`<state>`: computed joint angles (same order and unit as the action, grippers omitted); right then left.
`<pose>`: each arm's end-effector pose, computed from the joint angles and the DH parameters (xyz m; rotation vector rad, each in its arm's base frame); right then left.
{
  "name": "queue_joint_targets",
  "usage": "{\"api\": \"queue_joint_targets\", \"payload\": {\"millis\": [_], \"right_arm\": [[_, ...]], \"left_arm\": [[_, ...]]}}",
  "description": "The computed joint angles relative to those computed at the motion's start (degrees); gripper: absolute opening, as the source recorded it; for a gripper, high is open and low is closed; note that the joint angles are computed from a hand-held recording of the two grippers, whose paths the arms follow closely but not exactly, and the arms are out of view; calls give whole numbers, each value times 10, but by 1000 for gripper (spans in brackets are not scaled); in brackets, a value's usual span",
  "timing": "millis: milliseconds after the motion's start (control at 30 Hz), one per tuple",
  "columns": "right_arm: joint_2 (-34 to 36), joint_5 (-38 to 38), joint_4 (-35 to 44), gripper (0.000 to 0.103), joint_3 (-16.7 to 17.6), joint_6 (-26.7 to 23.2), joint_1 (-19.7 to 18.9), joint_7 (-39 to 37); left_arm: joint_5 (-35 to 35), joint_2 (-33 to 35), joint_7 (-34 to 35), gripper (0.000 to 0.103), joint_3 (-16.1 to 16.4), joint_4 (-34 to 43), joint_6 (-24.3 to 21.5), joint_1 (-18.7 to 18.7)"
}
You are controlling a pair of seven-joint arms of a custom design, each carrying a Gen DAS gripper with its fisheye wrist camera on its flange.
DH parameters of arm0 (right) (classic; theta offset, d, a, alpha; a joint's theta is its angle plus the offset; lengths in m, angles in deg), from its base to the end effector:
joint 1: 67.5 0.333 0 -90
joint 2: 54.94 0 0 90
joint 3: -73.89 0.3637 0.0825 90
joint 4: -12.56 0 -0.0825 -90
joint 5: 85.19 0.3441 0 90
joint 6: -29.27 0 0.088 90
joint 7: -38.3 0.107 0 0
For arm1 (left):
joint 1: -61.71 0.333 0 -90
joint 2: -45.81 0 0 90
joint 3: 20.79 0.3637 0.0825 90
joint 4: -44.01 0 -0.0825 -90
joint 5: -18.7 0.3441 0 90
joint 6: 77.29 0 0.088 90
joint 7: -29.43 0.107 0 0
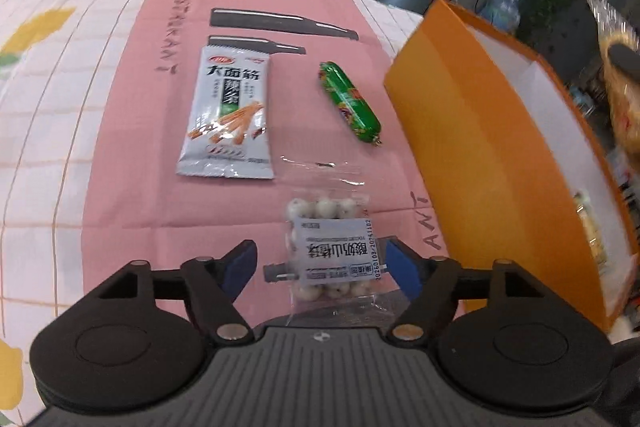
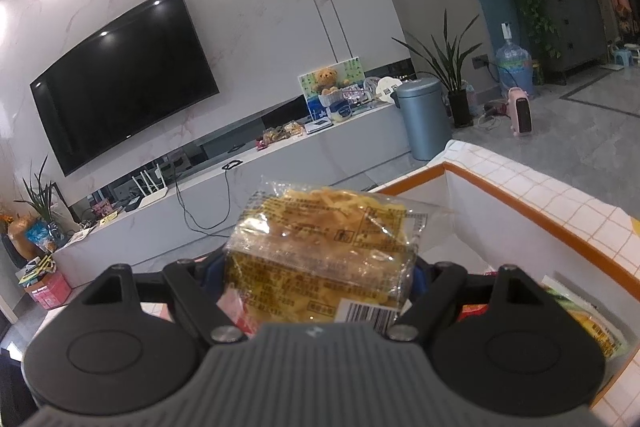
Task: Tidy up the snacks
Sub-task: 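Grasp the white-ball bag with the left gripper while the right holds the crisp bag, then carry both bags over the orange box and open the right gripper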
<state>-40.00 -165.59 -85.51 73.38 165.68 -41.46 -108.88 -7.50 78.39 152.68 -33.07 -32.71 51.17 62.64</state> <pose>0.5896 0.2714 0.5490 -0.8107 1.9512 -0.9860 0.7259 -0.1148 0.4979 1.5277 -2.5689 0.9409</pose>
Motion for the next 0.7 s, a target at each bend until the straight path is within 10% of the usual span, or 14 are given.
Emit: {"api": "queue_joint_targets", "payload": {"millis": [433,700], "right_arm": [[-1,6,6,80,-1,-1,1,-19],[-2,6,6,80,0,-8,3,-26]], "left_arm": [[158,-34,-85,89,49,-114,187,-93],[152,-43,-115,63,35,-132,216,-78]]}}
